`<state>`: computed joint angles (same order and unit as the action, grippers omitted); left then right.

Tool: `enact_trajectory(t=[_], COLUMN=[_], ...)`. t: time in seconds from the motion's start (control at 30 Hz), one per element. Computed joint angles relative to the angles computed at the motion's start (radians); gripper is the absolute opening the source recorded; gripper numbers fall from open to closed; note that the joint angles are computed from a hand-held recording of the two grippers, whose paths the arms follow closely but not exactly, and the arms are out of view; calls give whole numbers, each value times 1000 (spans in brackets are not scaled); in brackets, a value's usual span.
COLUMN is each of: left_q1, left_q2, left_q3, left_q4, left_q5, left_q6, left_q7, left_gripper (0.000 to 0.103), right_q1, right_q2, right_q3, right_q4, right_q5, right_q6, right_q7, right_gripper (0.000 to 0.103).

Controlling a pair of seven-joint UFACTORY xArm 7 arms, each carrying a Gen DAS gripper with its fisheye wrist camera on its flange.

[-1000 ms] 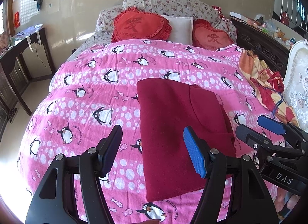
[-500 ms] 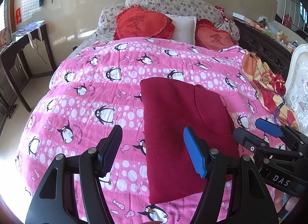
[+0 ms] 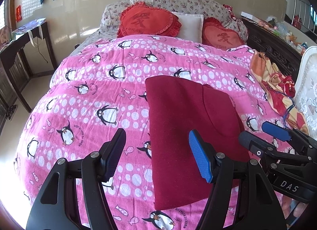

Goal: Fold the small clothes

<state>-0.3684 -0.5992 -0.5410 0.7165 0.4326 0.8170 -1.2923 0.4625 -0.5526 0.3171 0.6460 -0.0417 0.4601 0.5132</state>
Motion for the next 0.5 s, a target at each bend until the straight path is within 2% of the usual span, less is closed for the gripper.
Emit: enact_trajectory(t=[0.33, 0.5], left_q1=[2, 6], left_q2=[-3, -26], left_q3=[2, 27], left_q4=[-11, -50], left_q5=[8, 4], left_q6=[-6, -31], left_q7=[-2, 10], left_gripper=[66, 66], right_q1=[5, 23], right_q2=[20, 30], right_q3=[0, -35], right_q4=[5, -10], right_q5=[0, 30], right_q6=[-6, -28], right_q7=[1, -27], right_gripper=[71, 71])
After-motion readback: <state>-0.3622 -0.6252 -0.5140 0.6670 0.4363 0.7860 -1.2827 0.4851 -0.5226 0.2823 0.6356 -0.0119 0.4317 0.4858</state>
